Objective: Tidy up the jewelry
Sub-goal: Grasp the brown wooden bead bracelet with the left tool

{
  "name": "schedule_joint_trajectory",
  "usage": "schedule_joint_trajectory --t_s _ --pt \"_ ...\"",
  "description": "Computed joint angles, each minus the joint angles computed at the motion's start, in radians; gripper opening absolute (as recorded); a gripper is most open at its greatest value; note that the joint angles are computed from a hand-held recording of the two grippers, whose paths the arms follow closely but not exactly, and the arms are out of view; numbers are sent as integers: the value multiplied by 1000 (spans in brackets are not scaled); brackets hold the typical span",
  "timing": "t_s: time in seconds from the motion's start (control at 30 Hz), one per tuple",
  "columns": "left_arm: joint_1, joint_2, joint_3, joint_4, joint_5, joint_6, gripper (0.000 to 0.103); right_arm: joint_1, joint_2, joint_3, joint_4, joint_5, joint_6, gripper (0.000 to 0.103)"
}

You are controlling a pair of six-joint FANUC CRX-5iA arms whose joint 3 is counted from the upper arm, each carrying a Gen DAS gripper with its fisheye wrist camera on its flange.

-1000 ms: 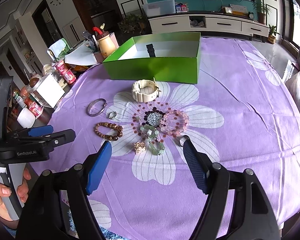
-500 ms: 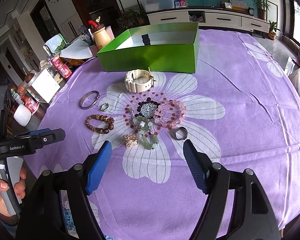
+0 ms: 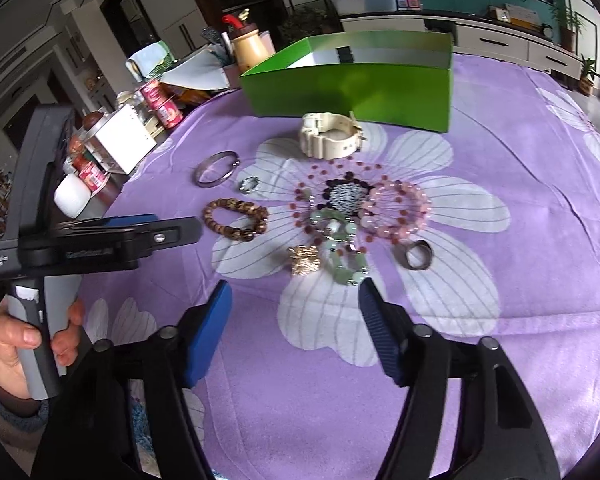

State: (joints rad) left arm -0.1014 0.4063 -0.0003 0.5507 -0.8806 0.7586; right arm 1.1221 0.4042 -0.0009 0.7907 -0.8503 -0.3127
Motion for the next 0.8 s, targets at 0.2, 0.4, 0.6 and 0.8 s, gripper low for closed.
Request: schedule_joint_trajectory --t_s 0.2,0.4,0.6,0.8 --pt "-4 34 26 0 7 2 73 -16 31 35 -50 29 64 40" --pt "-13 71 64 7 -6 -16 57 -27 61 75 -79 -12 109 38" --pt "-40 86 78 2 32 -70 57 -38 88 111 -80 -42 159 38" --pt "-69 93 86 -26 70 -237 57 -50 90 111 -80 -27 170 38"
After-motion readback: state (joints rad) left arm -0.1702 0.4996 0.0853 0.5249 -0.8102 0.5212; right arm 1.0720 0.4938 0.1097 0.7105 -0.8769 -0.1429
